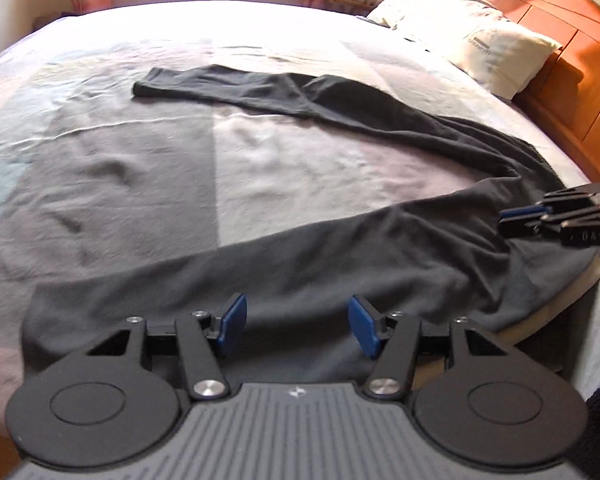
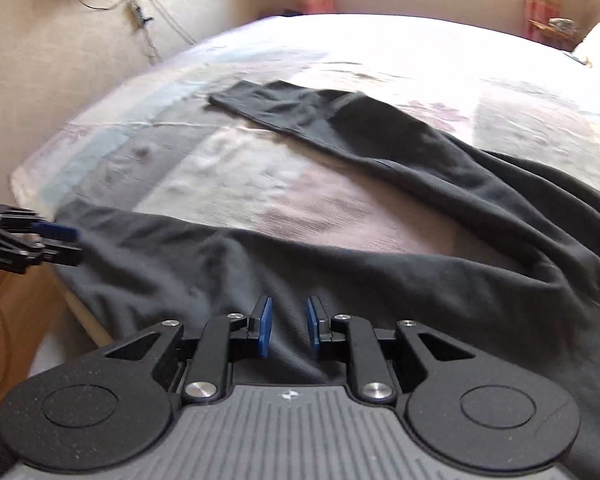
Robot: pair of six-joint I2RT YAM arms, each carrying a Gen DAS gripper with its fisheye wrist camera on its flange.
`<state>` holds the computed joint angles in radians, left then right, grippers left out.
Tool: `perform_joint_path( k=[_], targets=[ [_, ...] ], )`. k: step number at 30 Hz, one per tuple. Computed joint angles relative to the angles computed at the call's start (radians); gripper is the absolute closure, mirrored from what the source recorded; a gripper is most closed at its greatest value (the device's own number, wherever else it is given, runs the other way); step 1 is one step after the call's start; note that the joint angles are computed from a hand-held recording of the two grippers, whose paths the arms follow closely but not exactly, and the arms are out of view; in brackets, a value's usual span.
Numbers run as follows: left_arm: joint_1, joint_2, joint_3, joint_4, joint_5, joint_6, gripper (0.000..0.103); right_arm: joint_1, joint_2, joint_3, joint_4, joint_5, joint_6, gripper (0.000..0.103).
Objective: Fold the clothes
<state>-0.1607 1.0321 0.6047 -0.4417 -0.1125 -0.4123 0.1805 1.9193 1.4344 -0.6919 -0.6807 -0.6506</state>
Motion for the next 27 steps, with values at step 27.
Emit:
perform_joint_path(
  k=[27],
  targets=[
    [-0.001, 0.132, 0.017, 0.07, 0.072, 0.053, 0.033, 0.037, 0.073, 0.066, 0.032, -0.018, 0.051, 0.067]
  ],
)
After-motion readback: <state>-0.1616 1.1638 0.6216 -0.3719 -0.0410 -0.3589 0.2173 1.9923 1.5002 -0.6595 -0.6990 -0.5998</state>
